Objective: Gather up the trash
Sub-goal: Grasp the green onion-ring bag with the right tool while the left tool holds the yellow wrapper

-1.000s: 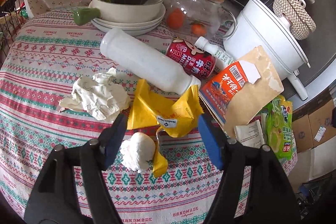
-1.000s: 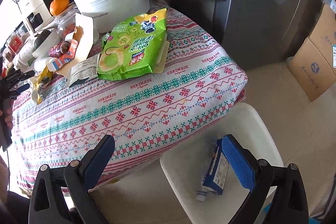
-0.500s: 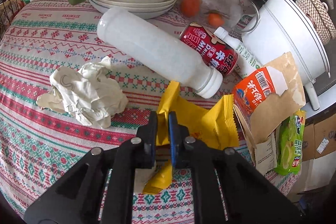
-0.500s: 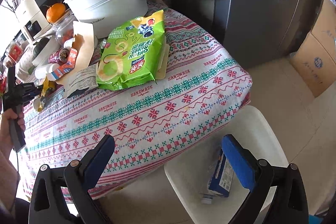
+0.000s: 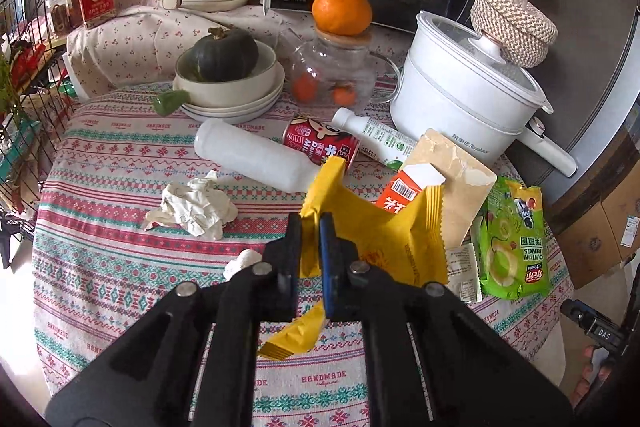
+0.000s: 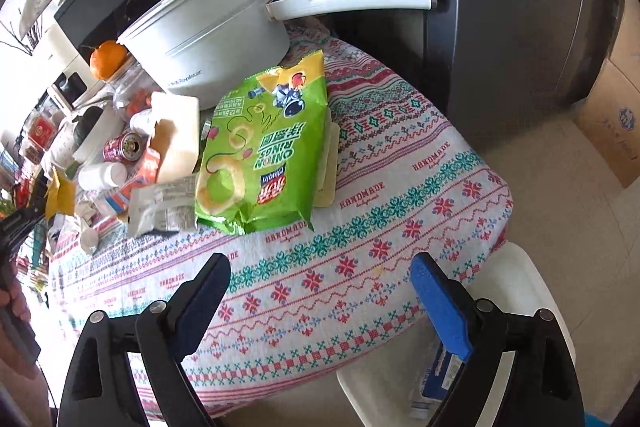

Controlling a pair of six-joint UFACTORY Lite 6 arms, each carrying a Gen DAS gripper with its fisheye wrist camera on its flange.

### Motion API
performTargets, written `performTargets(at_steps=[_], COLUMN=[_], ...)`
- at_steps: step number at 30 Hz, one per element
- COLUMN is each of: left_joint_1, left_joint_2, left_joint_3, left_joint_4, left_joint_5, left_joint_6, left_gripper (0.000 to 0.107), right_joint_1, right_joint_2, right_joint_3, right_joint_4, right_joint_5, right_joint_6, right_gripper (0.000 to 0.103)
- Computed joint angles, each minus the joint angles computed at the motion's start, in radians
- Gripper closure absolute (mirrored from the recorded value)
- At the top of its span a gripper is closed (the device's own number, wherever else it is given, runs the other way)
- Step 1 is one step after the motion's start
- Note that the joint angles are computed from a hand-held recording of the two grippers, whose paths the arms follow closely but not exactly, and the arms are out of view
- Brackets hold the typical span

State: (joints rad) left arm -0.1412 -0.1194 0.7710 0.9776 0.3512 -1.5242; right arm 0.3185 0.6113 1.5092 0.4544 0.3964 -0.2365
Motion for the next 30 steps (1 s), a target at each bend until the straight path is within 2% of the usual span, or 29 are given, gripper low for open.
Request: performTargets(at_steps=[4,7,15,17,18,25,30], left_joint_1=[-0.05,-0.115,-0.23,-0.241,-0.243,-0.257,-0.297], left_joint_2=[-0.085,-0.11,-0.052,-0.037,-0.025,0.005,-0.008], left_joint_3=[-0.049,-0.058,-0.037,-0.039,-0.036,-0.025,-0.015], left_joint_4=[0.006,-0.033,-0.014,0.009,0.005,-0.008,-0.017], left_joint_5=[0.033,0.075,0.099,0.094,0.091,0.07,0.07], left_joint_6=[-0.032,-0.026,-0.086,-0.114,-0.11,-0.096,-0.095], left_gripper=[0.097,0.097,0.097,0.097,0.097,0.097,0.097], right_joint_1=[-0.011,-0.008,0.011,0.021,0.026,0.033,0.03], right_joint_2=[0.126,0.198,0.375,0.408,0.416,0.327,0.169], right_joint_3=[0.132,0.202,0.391,0.428,0.438,0.334,0.167], right_joint_4=[0.179,0.282,0.241,0.21,0.204,0.348,0.421], right_joint_5=[0.039,0.042,0.076,0.082,0.08,0.044,0.007], right_joint_6=[-0.123,-0.21,-0.098,-0.064,-0.054,-0.229,-0.347], right_gripper=[0.029,0.032,0.043,0.061,0.062,0.08,0.085])
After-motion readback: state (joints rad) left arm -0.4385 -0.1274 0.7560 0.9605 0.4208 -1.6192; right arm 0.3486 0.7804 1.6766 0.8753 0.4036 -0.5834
